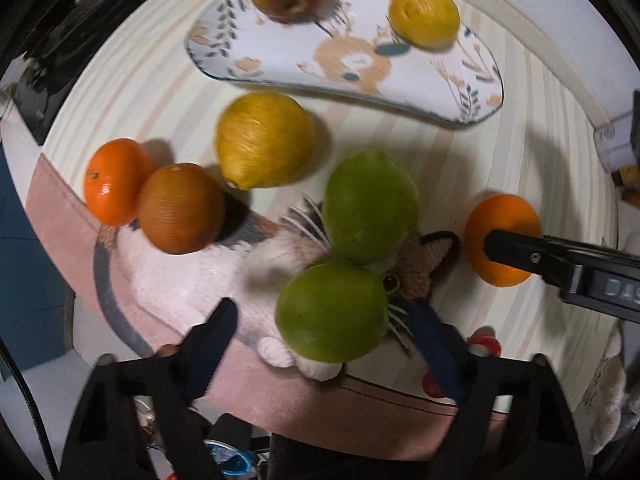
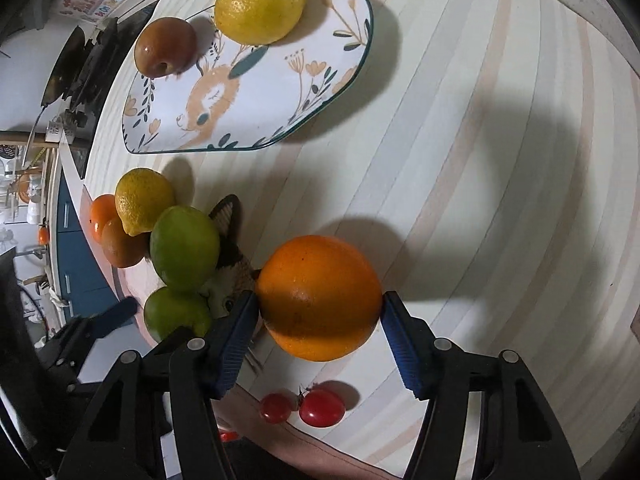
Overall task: Organize fruits
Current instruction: 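Grasp the large orange with the right tool while the left tool grasps a green lime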
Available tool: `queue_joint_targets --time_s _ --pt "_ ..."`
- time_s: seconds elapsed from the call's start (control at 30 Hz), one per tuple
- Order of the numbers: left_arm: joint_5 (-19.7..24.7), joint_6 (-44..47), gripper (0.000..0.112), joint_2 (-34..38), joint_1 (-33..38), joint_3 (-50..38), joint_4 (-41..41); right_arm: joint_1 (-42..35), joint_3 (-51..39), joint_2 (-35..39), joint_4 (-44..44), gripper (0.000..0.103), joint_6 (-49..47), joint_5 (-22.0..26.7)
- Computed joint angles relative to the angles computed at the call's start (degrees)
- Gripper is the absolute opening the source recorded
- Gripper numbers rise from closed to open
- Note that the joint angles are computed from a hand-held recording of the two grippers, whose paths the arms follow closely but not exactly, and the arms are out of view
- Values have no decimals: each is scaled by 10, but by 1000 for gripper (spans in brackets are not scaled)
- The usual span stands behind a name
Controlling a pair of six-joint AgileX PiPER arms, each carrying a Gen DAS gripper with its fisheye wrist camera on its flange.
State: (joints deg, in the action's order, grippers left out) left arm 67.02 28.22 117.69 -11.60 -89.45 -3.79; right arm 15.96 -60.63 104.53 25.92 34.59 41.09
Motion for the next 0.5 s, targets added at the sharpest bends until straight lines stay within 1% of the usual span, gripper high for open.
queue_joint_targets --time_s 0.03,0.07,0.17,0.27,0.37,0.43,0.5 --pt "0 0 61 5 -3 1 2 3 2 -1 -2 66 5 -2" --pt "-1 -2 59 7 -3 3 1 3 2 -2 -4 66 8 -2" --pt "-8 -3 58 6 1 8 -7 2 -4 -1 -16 67 17 5" --pt "-14 0 58 2 8 17 -16 1 -25 17 -26 69 20 26" --pt "-20 -3 58 -1 9 21 -13 5 -23 20 -32 68 26 18" --pt "-18 12 58 -5 25 19 -15 10 -23 18 -41 68 35 15" --pt "-8 15 58 -7 29 7 -16 16 -26 16 -57 67 50 19"
